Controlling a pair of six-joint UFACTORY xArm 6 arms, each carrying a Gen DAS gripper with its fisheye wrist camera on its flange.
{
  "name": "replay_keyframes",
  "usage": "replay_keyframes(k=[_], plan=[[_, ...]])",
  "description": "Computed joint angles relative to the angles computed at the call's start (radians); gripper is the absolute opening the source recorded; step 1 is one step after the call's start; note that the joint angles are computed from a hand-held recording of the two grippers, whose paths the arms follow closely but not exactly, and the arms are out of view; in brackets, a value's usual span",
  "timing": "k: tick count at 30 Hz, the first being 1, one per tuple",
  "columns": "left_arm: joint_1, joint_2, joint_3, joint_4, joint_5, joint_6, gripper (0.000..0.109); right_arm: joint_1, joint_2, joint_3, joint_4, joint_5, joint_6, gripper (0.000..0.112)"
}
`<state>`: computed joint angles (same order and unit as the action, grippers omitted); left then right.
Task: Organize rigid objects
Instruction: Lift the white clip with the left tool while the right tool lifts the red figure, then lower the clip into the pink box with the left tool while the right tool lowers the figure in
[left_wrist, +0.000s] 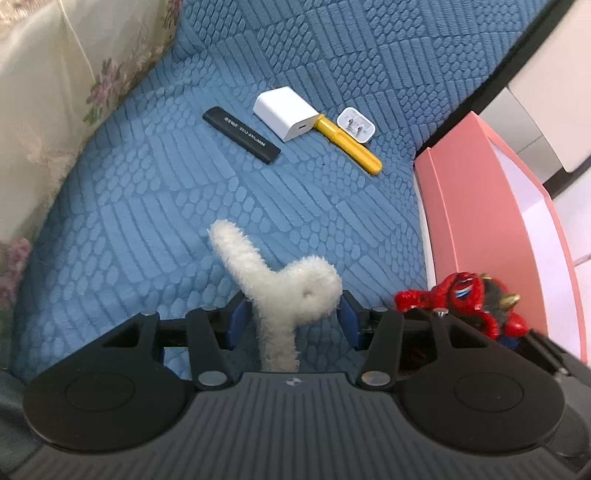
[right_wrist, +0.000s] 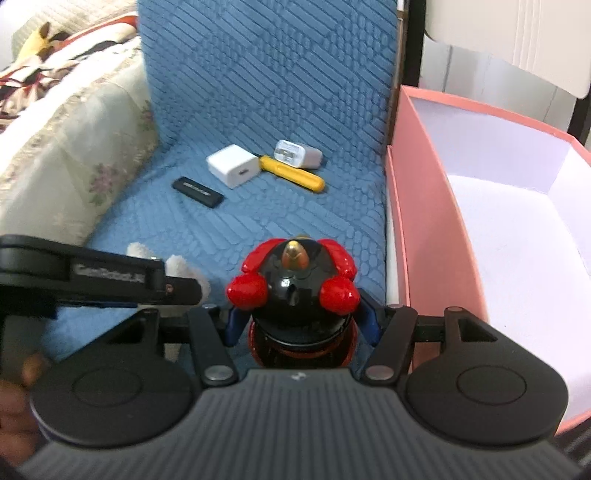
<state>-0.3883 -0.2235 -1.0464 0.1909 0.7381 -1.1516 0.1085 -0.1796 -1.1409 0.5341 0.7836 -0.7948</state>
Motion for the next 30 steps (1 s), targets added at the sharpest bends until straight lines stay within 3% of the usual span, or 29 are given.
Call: replay_keyframes(k=[5,15,30], plan=[[-0.017,-0.035,-0.004,0.03,0.021,-0.018,0.057,-0.02,-0.04,-0.008,0.014,0.044,-0.022,0.063],[-0.049,-0.082,-0.055,0.109,0.063,-0.078,0.057,-0.081,-0.017,-0.16,0.071,0.166,-0.027,0.063],[-0.111,0.022,-0.324,0.165,0.13,-0.075,0.057,-0.198,0.063,-0.439,0.164,0.312,-0.02,0.063]])
